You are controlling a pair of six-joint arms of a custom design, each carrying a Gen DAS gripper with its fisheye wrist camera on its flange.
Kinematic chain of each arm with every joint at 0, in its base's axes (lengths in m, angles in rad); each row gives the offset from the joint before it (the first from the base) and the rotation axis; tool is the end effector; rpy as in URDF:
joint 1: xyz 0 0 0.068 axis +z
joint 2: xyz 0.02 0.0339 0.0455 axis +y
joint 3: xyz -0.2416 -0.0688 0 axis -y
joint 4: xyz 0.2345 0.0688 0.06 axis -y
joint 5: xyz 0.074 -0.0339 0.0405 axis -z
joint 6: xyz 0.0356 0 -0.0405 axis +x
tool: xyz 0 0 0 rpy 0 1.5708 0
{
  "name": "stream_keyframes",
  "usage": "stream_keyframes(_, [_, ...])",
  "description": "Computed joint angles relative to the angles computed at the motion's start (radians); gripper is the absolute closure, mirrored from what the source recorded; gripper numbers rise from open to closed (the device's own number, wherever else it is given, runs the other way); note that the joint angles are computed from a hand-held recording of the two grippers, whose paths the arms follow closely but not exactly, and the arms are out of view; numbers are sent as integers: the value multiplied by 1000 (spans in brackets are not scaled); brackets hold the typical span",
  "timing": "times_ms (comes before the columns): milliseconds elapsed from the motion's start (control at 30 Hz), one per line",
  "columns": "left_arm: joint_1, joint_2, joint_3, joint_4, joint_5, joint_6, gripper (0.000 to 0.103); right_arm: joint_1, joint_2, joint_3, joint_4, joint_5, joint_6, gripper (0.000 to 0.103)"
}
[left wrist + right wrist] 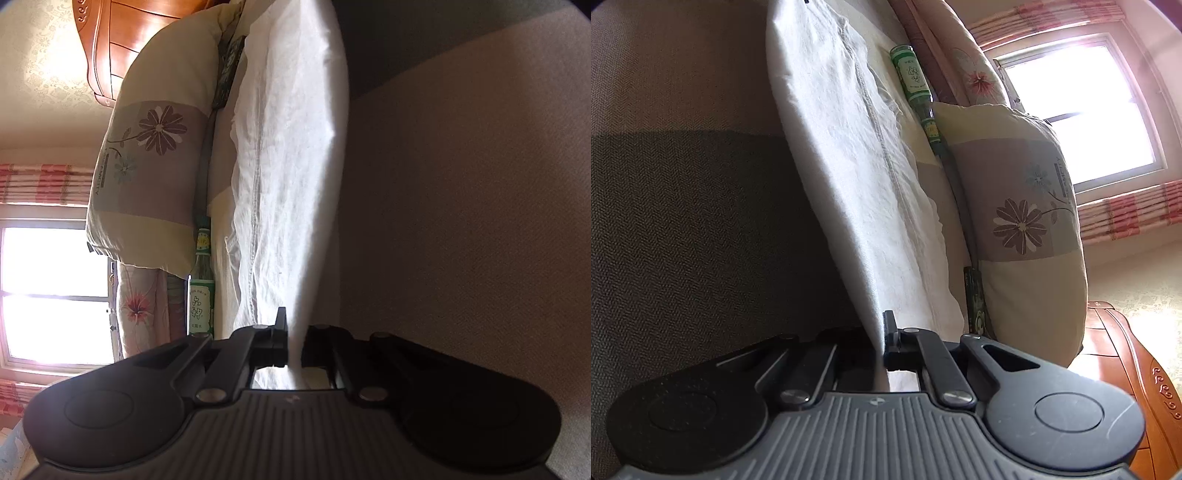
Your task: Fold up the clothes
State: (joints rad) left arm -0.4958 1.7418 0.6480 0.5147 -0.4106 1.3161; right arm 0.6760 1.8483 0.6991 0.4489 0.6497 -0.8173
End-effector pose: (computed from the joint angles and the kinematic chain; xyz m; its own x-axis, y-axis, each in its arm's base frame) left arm 0.2806 -0.1356 0.1124 0.0165 0.9999 0.0005 0.5017 -0.0087 0.8650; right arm 0.2593 0.1804 0.0905 -0.2438 -0.9400 -0.2388 -0.4606 0.3289 -0.8244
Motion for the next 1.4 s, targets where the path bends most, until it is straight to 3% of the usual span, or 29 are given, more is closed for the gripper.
stream_keyframes(267, [-99, -260, -163, -168, -40, -39, 103, 65, -217, -121, -167, -6, 94, 97])
stream_keyframes(600, [-334, -631, -329, -511, -186, -202, 103, 299, -457, -258, -485, 78, 333, 97])
stream_keyframes(767, [-439, -717, -363, -636, -232, -308, 103, 409, -492, -269, -623, 121, 490, 97])
stream_keyframes(1033, [-467, -717, -386, -656, -241, -421, 103, 459, -491, -243, -751, 99, 614, 95])
stream_keyframes(1100, [-475, -766, -366, -764, -209, -464, 99, 459, -521, -233, -815, 55, 640, 94])
stream_keyframes(1167, [-478, -835, -333, -912, -160, -511, 93, 458, -568, -226, -887, 6, 661, 84])
stream_keyframes(1300, [-429, -1022, -214, -1254, -24, -572, 93, 447, -821, -208, -1137, -112, 715, 81])
stream_keyframes(1400, [-300, -1095, -116, -1347, 58, -582, 92, 473, -1010, -186, -1304, -117, 829, 67])
